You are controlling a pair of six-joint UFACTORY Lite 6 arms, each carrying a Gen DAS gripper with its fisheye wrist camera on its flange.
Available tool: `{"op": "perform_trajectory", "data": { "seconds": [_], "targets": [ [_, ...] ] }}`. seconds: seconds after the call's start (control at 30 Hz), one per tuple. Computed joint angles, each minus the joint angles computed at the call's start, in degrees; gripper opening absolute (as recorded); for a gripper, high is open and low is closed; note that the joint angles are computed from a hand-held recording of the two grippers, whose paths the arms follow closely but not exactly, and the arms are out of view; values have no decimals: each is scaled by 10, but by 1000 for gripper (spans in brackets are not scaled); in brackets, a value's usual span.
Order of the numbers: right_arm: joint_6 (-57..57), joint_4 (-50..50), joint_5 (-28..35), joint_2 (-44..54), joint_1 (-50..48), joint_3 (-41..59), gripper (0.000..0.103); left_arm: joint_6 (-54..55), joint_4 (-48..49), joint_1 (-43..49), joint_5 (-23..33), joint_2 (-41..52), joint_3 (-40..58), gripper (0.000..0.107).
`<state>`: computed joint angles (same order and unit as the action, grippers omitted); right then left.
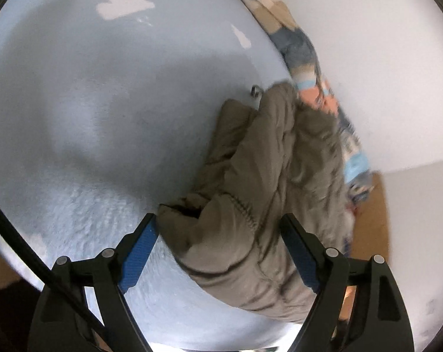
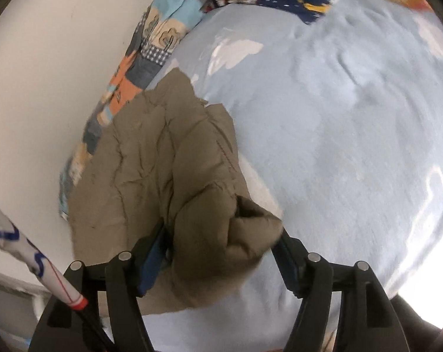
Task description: Fold large clothes
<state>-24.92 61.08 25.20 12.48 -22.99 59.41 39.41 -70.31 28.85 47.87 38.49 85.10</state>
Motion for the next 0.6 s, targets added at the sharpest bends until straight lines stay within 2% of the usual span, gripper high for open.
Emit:
{"op": "perform_trajectory", "data": {
  "seconds": [0.07,0.1,0.23,0.37,0.47,0.53,0.6],
  "targets": [
    [0,16,8,-33,-15,-29,74,4,-19,21,4,-25,-20,84],
    [35,-12,-1,-55,-17,-41,74,6,-22,25,-15,-48,-36,84],
    [236,-244,-106,-127,31,-62,74,48,-24,-21,-140,-144,-91,84],
    [390,-484,-159,-109,117,-22,74,76,34,-144,-244,-183,-96,84],
    [567,-662,-151,-53,174,26,74,-21,202,-261,-343,-176,-77,84],
    [666,-764,-140,-27,193,49,74,-110,322,-300,-363,-150,-53,84],
    [738,-839,-124,0,200,74,74,-214,442,-322,-353,-107,-8,84]
  ]
}}
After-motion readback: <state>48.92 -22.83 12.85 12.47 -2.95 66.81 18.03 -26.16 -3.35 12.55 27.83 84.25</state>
